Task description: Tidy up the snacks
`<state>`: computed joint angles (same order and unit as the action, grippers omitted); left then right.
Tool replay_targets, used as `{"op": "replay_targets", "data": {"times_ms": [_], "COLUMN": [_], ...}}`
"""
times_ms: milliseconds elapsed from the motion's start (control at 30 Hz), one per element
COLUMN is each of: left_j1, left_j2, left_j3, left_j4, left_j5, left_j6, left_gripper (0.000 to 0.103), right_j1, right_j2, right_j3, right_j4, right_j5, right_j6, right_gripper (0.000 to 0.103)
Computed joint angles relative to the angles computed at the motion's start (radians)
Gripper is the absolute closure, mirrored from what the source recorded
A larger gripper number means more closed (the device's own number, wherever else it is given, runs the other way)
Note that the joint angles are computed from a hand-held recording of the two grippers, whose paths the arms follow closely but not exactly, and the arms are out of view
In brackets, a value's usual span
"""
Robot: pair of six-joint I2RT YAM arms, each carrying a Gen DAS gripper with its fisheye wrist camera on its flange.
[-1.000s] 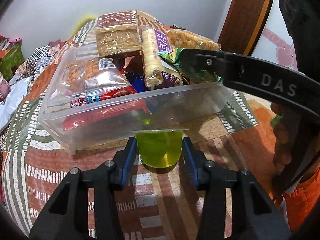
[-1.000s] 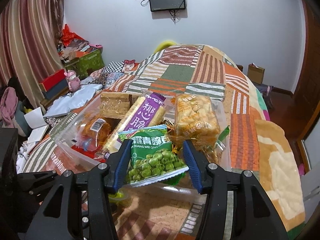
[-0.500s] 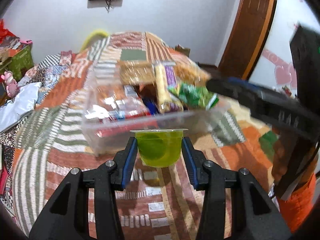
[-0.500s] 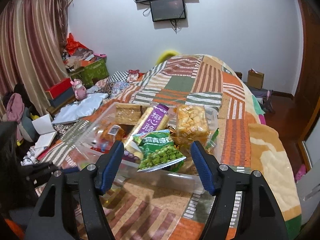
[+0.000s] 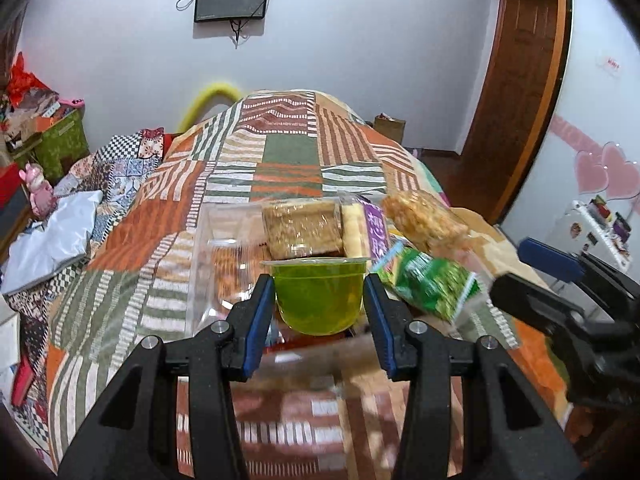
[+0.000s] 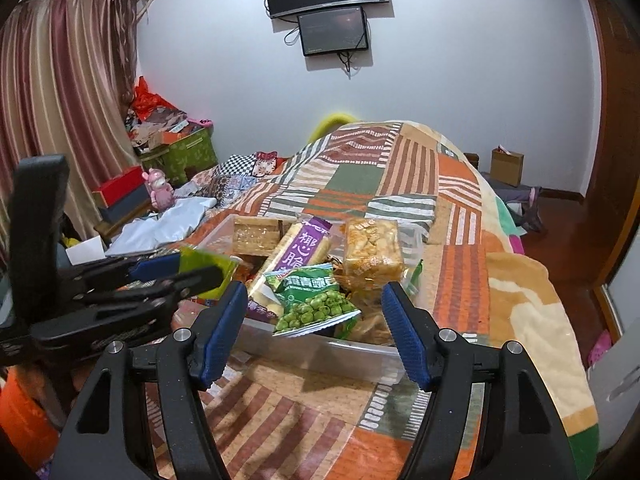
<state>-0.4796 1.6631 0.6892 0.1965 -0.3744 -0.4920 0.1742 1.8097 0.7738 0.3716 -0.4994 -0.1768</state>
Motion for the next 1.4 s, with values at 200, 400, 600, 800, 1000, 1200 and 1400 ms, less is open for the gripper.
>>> {"op": "replay_targets", "data": {"times_ms": [200, 400, 600, 800, 1000, 1200, 1400], "left_j1": [0.020, 0.017, -0.012, -0.054, -0.143, -0.241, -0.358], "left_j2": [0.086, 0.082, 0.026, -0.115, -0.315, -0.477, -0.570], "left_j3": [0.069, 0.049, -0.004, -0.097, -0.169, -0.200, -0.204], "left_j4": [-0.012, -0.008, 0.009, 0.017, -0.028, -0.107, -0.192], "left_j5": [0.003, 0.012, -0.028, -0.087, -0.217, -0.328, -0.477], "left_j6": [0.019, 0.011, 0.009, -0.016, -0.033, -0.059, -0.092], "left_gripper": [0.058, 0.047, 0.042, 0.042, 0.034, 0.026, 0.011], "right_j1": [-0.018, -0.026, -0.023, -0.022, -0.007, -0.002, -0.002], "right_j2": [0.032, 0.041, 0.029, -0.025, -0.154, -0.304, -0.446], "right_j3": [0.019, 0.023, 0.018, -0.017, -0.098, -0.207, -0.281], "right_j4": [-0.004, -0.005, -0.009, 0.000, 0.019, 0.074, 0.073], "right_j5": [-0.017, -0.023, -0.017, -0.013, 0.020, 0.054, 0.078], "right_j6": [0.015, 0.019, 0.018, 0.028, 0.052, 0.097, 0.122], "right_gripper": [0.037, 0.037, 0.037, 0.037, 0.037, 0.017, 0.012]}}
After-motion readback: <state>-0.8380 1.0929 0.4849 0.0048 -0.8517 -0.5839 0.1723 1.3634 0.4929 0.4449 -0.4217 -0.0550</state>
